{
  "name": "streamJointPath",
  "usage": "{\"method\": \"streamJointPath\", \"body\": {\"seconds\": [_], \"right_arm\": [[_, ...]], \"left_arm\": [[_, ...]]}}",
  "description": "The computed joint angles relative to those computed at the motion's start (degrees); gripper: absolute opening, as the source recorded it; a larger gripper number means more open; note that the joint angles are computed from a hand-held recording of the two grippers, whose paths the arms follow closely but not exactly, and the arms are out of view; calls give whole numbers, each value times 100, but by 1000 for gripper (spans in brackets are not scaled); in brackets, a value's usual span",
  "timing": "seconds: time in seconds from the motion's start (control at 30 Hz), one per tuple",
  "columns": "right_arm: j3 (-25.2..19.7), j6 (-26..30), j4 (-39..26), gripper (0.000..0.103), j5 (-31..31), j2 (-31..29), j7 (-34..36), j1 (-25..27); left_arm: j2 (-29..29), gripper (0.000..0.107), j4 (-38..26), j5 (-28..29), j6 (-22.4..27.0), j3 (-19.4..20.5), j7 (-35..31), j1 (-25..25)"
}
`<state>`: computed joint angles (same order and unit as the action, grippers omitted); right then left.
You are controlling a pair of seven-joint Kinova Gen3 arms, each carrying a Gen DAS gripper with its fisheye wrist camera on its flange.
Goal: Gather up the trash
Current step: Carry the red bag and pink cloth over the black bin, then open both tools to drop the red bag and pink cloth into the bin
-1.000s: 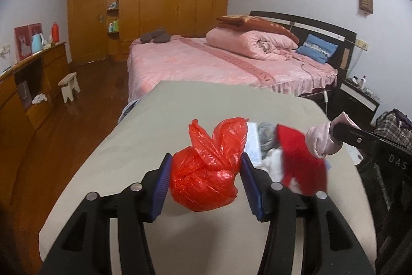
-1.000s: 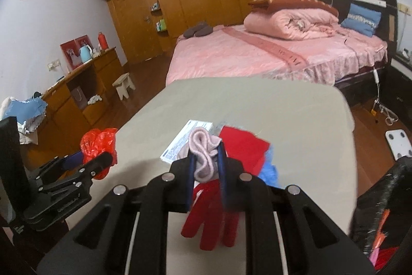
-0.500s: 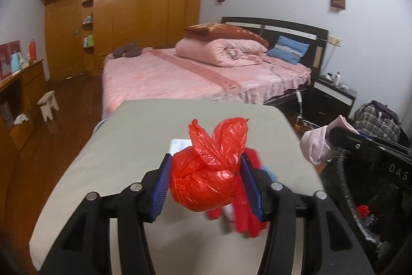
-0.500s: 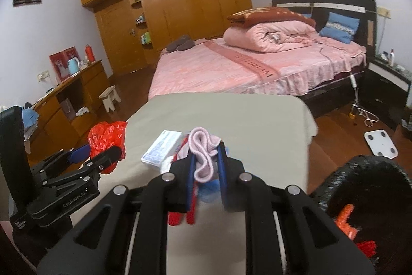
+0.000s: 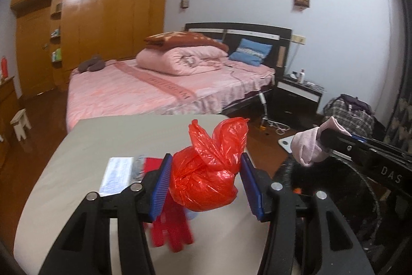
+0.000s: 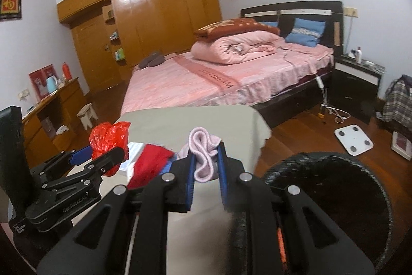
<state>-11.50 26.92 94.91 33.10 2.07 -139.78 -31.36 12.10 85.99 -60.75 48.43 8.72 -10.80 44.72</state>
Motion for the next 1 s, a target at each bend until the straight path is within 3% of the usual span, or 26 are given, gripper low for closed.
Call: {"method": "streamJointPath", "body": {"seconds": [0.47,1.0], "right_arm": [[-229,93,824,15,282,-805,-426,973],[-499,10,1529,15,162,-1306,-476,2070]], "left_arm": [[672,52,-933,287,-411,-236,-716,529],[1517,52,-2119,1413,-919,-722,-2149,975]]}}
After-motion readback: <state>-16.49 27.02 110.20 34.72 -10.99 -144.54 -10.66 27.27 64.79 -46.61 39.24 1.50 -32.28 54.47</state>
